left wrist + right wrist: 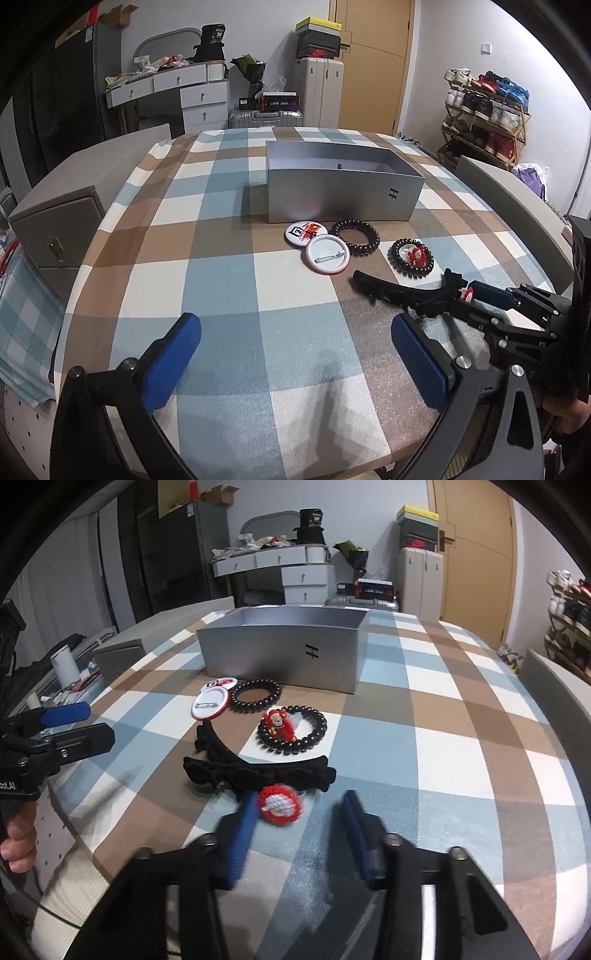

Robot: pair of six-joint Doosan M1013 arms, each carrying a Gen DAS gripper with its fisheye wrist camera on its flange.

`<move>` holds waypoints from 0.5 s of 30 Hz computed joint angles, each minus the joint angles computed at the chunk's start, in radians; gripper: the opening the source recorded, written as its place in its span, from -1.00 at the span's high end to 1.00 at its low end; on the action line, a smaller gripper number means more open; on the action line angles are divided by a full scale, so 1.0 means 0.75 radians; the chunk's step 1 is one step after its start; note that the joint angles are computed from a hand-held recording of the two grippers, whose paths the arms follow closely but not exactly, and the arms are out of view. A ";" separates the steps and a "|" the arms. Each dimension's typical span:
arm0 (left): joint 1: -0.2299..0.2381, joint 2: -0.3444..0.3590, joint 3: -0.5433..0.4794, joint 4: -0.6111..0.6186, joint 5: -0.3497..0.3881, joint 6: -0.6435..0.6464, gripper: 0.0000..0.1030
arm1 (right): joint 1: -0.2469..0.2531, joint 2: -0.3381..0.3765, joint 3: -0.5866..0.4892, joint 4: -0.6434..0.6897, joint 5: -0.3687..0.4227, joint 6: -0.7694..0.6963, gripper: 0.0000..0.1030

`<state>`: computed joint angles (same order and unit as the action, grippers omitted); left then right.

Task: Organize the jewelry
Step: 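Grasp the red-and-white beaded ring with the right gripper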

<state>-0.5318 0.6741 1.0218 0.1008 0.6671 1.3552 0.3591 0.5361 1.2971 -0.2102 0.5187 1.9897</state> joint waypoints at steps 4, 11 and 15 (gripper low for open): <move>0.006 0.013 -0.022 -0.015 0.025 -0.001 -0.95 | -0.006 -0.008 0.015 0.066 -0.027 -0.070 0.60; 0.019 0.023 -0.049 -0.052 0.041 -0.013 -0.95 | -0.018 -0.045 0.073 0.114 -0.118 -0.076 0.62; 0.028 0.048 -0.100 -0.106 0.079 0.022 -0.95 | -0.036 -0.069 0.111 0.223 -0.180 -0.128 0.62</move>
